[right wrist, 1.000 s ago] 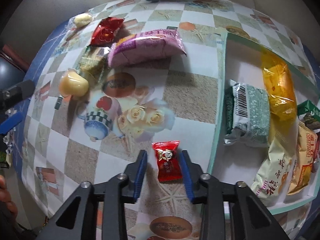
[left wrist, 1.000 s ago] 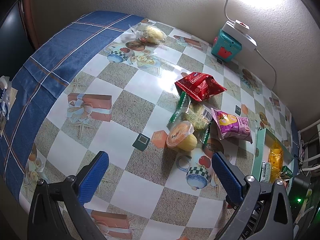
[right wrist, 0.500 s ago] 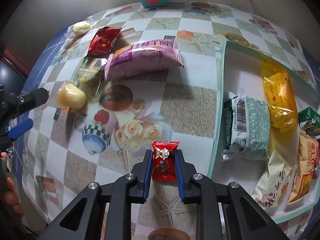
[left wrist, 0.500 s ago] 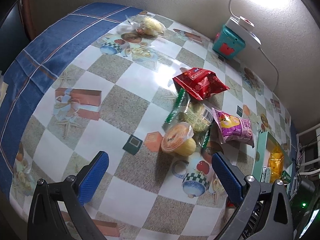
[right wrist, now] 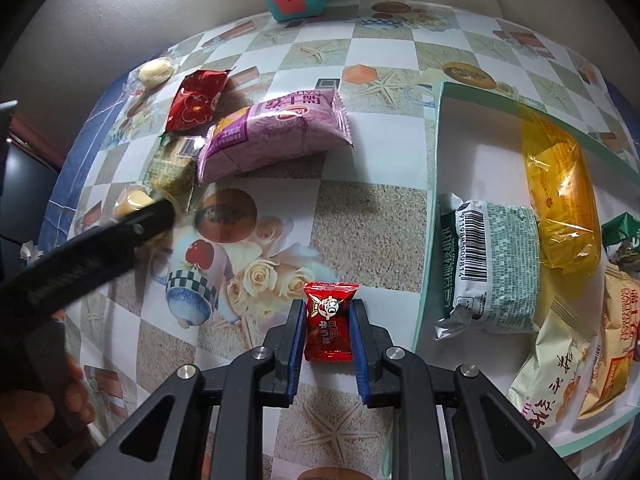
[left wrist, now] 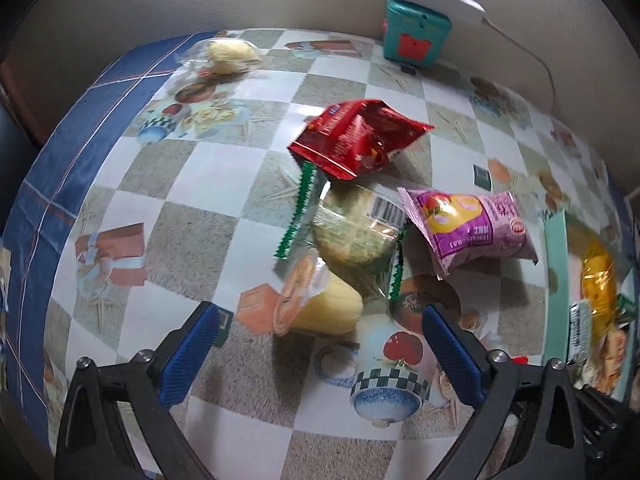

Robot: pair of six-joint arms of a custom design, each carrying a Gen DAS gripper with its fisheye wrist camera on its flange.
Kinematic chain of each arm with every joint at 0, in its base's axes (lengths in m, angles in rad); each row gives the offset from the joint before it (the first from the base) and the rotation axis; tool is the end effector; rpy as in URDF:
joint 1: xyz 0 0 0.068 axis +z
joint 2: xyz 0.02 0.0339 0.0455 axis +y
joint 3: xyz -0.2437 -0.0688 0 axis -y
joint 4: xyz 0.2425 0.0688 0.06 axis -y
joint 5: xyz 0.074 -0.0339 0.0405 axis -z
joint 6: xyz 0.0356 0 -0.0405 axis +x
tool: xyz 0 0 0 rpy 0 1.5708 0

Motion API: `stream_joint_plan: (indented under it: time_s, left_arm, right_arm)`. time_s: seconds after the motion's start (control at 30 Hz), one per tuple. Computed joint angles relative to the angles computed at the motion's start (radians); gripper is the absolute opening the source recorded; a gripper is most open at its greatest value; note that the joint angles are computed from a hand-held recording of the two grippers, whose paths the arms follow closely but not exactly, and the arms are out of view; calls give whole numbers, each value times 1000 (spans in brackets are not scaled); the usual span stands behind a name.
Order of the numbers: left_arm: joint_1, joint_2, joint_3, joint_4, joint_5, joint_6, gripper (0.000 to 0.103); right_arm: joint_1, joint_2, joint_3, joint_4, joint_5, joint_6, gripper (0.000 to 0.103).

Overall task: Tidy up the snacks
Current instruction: 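Close the left gripper on the yellow cup snack while the right gripper holds the red candy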

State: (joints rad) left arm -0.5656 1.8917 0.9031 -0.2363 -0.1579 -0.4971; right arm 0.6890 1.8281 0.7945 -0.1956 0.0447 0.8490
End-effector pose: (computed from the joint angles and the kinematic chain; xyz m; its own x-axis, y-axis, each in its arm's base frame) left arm 0.2709 -0.1653 0.0725 -0.9291 0.0319 -0.3685 0.0469 0.9984 -0.0317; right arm 0.2282 0.1859 0.0683 -0.9486 0.1902 -0.2529 0.1339 0.9654 0.2236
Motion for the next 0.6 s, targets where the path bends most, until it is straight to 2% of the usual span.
stream_joint_plan:
  time_s: [0.07, 0.13, 0.23, 0.6]
  left_arm:
    - [-12, 24, 21, -13, -21, 3, 82]
    - [-24, 48, 42, -23, -43, 5, 80]
    - [-32, 66, 57, -38, -58, 6, 46]
    - [-41, 40, 40, -36, -28, -10, 44]
  right_arm:
    - [-9, -12, -12, 5, -9, 2, 23]
    - [-11, -17, -17, 10, -14, 7, 23]
    - [-8, -18, -16, 12, -17, 15, 23]
    - [-8, -40, -46, 39, -30, 42, 23]
